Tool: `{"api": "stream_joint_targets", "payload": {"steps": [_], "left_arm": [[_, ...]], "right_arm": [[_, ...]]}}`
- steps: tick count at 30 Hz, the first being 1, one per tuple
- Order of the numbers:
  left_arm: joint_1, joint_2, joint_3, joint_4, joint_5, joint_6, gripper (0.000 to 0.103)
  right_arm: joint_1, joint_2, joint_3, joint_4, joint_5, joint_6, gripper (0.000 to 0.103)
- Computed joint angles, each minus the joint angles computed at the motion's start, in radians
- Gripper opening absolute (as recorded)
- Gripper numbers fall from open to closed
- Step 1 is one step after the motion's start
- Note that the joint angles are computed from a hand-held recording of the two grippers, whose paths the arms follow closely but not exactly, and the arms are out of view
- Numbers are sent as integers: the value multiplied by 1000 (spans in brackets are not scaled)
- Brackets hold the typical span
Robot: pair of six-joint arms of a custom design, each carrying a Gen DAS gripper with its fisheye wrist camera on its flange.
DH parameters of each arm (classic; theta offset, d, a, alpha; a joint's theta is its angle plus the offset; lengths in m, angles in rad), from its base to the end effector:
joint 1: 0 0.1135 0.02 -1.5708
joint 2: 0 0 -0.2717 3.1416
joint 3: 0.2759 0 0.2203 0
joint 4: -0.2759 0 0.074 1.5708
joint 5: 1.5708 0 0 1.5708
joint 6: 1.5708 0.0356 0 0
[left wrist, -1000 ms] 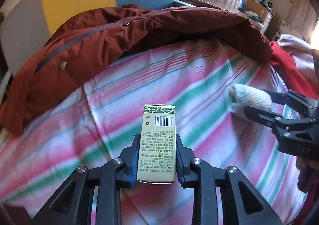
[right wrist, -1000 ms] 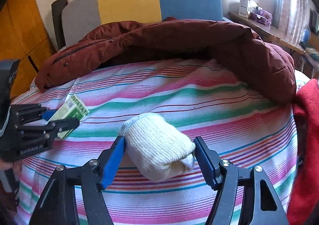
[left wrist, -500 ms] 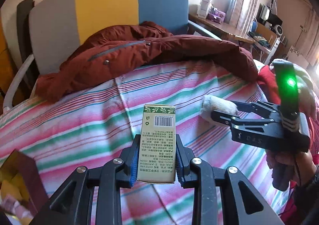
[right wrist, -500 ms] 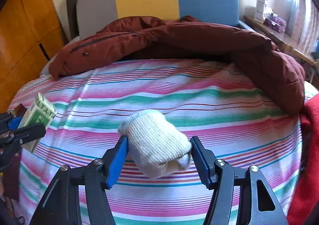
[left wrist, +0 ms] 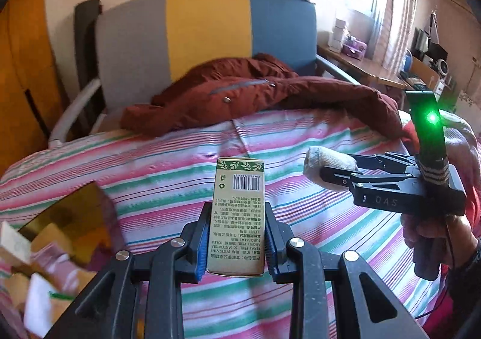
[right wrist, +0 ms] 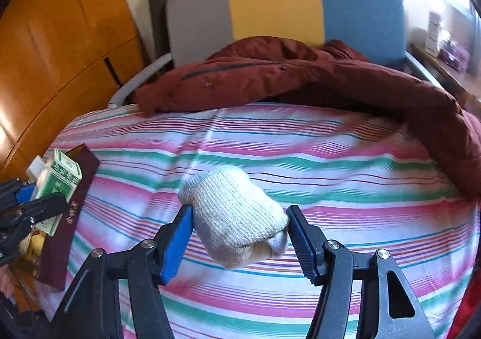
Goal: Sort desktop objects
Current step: 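Carry the green-white box and white sock to the gold tray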
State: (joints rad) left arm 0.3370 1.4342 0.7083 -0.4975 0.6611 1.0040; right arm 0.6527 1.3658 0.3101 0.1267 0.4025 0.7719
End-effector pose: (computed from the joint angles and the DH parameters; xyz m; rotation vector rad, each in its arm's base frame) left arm 0.2112 0.0508 0.1908 0.9378 2.2580 -0.3901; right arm 0.1556 0.1014 0.1391 0.3053 2.3854 0.1508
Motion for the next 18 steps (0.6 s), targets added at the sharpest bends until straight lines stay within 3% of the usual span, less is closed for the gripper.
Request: {"api": "stream_joint_targets", "payload": {"steps": [10, 18], "left_arm": [[298, 58, 79, -142, 89, 258, 30], [441, 184, 199, -249, 111, 374, 30]], "right_arm": [[160, 136, 141, -52, 30, 67, 63], [270, 185, 296, -178, 61, 117, 63]]}}
